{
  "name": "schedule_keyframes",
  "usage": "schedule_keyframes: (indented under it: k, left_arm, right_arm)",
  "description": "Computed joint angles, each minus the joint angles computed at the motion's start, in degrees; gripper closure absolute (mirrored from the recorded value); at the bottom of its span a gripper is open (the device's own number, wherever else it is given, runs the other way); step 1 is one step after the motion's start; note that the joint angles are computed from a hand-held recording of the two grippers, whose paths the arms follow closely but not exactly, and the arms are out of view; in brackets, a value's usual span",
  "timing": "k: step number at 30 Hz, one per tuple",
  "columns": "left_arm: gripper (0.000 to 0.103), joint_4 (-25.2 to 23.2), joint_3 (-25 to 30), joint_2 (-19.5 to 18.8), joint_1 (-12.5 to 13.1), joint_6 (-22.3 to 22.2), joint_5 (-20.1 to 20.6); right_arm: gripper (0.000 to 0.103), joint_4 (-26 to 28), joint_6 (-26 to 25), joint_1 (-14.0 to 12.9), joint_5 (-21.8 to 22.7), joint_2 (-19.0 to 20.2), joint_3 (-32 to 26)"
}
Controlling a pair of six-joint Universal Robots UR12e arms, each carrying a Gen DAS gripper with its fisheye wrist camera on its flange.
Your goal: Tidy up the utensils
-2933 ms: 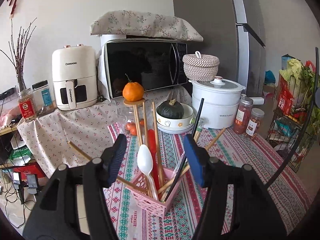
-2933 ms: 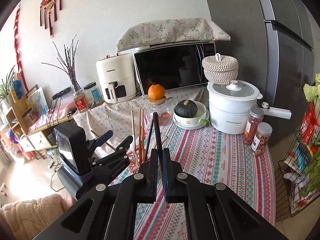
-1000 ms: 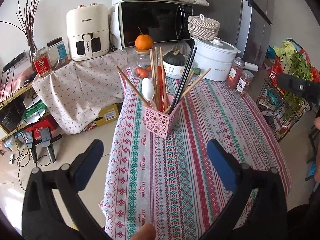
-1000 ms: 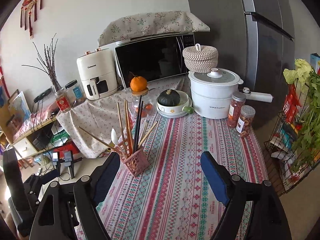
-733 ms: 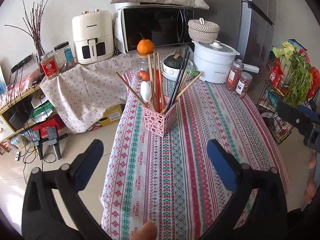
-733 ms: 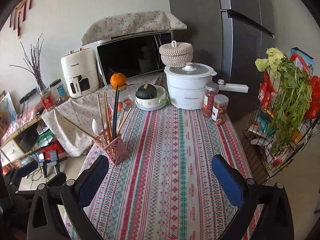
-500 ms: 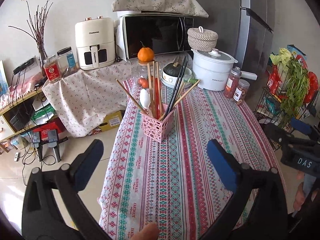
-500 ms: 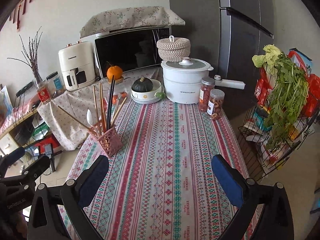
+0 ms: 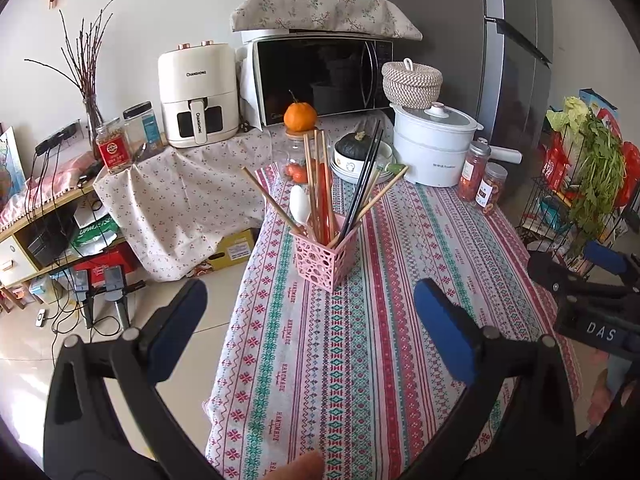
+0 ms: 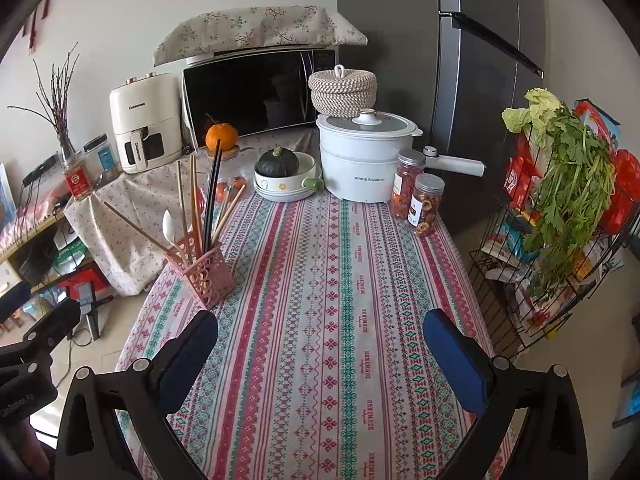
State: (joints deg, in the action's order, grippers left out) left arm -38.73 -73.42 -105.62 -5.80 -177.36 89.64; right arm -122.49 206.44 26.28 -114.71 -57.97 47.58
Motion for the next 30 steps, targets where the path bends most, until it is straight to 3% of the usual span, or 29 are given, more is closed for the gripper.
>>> schedule_keyframes:
  k: [30]
  left_arm:
    - [0.000, 0.10, -0.04, -0.14, -0.06, 0.18, 0.01]
  right_arm:
    - [0.000, 0.02, -0.39, 0.01, 0.36, -0.02, 0.24]
